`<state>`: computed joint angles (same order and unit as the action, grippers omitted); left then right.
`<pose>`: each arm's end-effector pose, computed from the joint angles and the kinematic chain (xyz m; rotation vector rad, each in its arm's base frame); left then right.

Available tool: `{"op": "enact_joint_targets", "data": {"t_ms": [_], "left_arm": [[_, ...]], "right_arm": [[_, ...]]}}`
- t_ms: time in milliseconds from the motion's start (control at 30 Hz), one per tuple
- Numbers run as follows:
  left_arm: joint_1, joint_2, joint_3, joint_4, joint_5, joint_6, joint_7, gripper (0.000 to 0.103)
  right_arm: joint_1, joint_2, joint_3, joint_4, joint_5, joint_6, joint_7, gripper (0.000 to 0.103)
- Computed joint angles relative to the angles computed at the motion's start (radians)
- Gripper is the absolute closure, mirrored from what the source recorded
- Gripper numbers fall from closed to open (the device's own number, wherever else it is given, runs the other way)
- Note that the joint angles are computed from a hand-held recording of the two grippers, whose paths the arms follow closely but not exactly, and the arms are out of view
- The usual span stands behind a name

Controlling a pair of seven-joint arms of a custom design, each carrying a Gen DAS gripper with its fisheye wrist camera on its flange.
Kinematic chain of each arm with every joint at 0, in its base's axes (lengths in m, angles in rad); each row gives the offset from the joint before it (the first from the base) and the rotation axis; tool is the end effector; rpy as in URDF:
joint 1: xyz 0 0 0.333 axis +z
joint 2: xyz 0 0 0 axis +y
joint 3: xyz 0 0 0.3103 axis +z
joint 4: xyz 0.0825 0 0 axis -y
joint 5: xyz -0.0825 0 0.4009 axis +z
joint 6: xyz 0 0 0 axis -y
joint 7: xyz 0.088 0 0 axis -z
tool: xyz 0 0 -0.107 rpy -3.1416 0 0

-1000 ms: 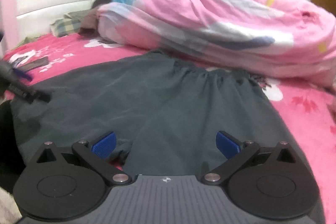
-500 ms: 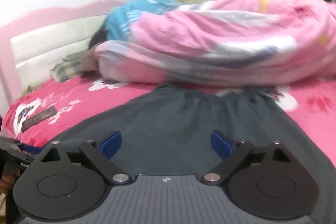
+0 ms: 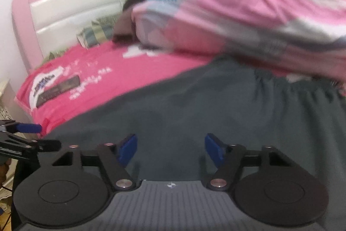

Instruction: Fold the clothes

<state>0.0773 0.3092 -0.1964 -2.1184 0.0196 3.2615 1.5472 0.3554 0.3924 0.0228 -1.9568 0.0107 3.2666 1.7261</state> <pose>0.6322 -0.0707 0.3514 -1.6853 1.8265 -0.8787 0.6298 0.2475 0.3703 -1.7705 1.4394 -0.5469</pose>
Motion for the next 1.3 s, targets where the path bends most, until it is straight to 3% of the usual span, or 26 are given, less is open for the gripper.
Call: {"op": "enact_joint_targets", "data": {"t_ms": [133, 200, 400, 767, 833, 967, 1100, 1233, 1300], "left_arm": [[0.021, 0.016, -0.020, 0.011, 0.014, 0.010, 0.014, 0.013], [0.006, 0.029, -0.005, 0.025, 0.025, 0.006, 0.025, 0.028], [-0.079, 0.060, 0.075, 0.065, 0.041, 0.016, 0.047, 0.040], [0.025, 0.067, -0.040, 0.106, 0.017, -0.080, 0.120, 0.042], [0.032, 0.063, -0.051, 0.104, 0.002, -0.089, 0.133, 0.045], [0.050, 0.048, -0.077, 0.091, -0.030, -0.098, 0.165, 0.062], [0.128, 0.036, -0.169, 0.066, -0.089, -0.085, 0.212, 0.090], [0.224, 0.030, -0.282, 0.039, -0.135, -0.053, 0.249, 0.095], [0.316, 0.038, -0.386, 0.027, -0.149, -0.038, 0.273, 0.097]], "right_arm": [[0.071, 0.044, -0.076, 0.051, 0.001, -0.089, 0.047, 0.045], [0.093, 0.054, -0.101, 0.053, -0.015, -0.090, 0.073, 0.046], [0.099, 0.052, -0.113, 0.052, -0.052, -0.097, 0.100, 0.046], [0.082, 0.056, -0.099, 0.049, -0.069, -0.080, 0.114, 0.045], [0.083, 0.057, -0.099, 0.049, -0.068, -0.079, 0.115, 0.045], [0.085, 0.058, -0.101, 0.049, -0.065, -0.075, 0.118, 0.045], [0.099, 0.061, -0.116, 0.050, -0.064, -0.068, 0.123, 0.044], [0.110, 0.063, -0.127, 0.051, -0.064, -0.068, 0.128, 0.044], [0.109, 0.063, -0.127, 0.050, -0.064, -0.067, 0.127, 0.043]]}}
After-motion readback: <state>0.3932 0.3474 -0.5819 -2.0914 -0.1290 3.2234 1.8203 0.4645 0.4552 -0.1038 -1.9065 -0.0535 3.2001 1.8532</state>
